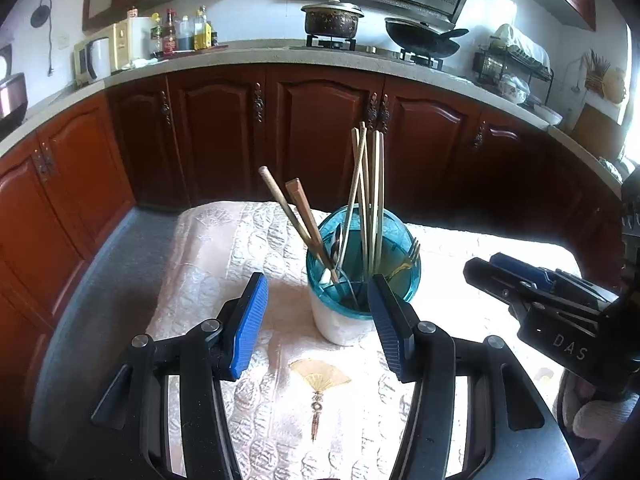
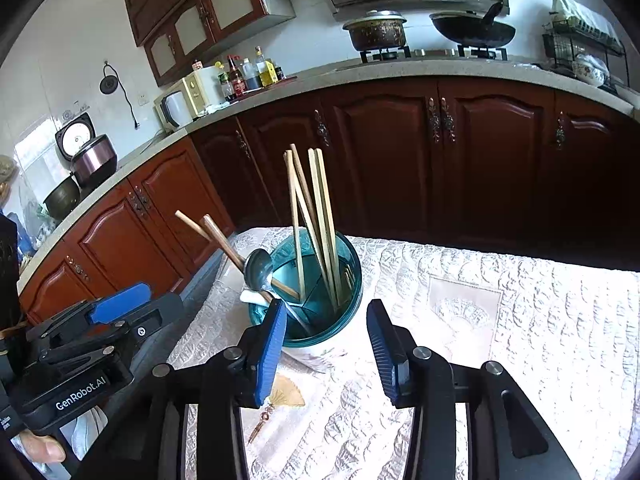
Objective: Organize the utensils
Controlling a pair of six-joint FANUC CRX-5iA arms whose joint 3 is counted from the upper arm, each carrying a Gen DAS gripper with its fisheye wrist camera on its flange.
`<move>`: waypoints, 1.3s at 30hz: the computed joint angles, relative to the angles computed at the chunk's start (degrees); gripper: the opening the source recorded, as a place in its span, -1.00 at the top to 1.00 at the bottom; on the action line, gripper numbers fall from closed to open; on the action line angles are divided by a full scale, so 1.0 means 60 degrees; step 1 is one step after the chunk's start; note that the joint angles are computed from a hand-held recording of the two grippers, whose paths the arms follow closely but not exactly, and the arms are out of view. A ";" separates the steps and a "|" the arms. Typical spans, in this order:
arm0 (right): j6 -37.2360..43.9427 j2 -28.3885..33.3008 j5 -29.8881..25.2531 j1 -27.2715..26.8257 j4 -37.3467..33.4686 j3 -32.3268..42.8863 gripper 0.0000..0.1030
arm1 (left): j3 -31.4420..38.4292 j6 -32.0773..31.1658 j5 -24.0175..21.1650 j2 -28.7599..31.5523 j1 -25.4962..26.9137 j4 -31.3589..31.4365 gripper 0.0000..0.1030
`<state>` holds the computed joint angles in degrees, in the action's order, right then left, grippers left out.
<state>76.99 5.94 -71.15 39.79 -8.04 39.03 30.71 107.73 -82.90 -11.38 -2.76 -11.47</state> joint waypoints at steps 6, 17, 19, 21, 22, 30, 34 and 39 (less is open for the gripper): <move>-0.0075 -0.0250 0.0111 0.0248 0.0329 -0.0209 0.20 | -0.0003 0.0155 -0.0015 -0.0199 -0.0330 -0.0443 0.00; -0.0229 -0.0513 0.0250 0.0526 0.0675 -0.0480 0.18 | 0.0205 0.0404 -0.0092 -0.0274 -0.0833 -0.1126 0.00; -0.0231 -0.0517 0.0250 0.0571 0.0742 -0.0482 0.17 | 0.0220 0.0432 -0.0109 -0.0279 -0.0884 -0.1192 0.00; -0.0240 -0.0533 0.0254 0.0583 0.0727 -0.0489 0.17 | 0.0220 0.0471 -0.0114 -0.0294 -0.0947 -0.1267 0.00; -0.0255 -0.0541 0.0264 0.0598 0.0752 -0.0498 0.17 | 0.0228 0.0499 -0.0123 -0.0296 -0.0998 -0.1327 0.00; -0.0197 -0.0543 0.0301 0.0625 0.0864 -0.0485 0.15 | 0.0353 0.0621 -0.0191 -0.0265 -0.1338 -0.1751 0.00; -0.0149 -0.0554 0.0288 0.0645 0.0828 -0.0480 0.15 | 0.0369 0.0646 -0.0209 -0.0272 -0.1423 -0.1888 0.00; -0.0096 -0.0501 0.0218 0.0651 0.0808 -0.0411 0.15 | 0.0389 0.0694 -0.0245 -0.0259 -0.1522 -0.2007 0.00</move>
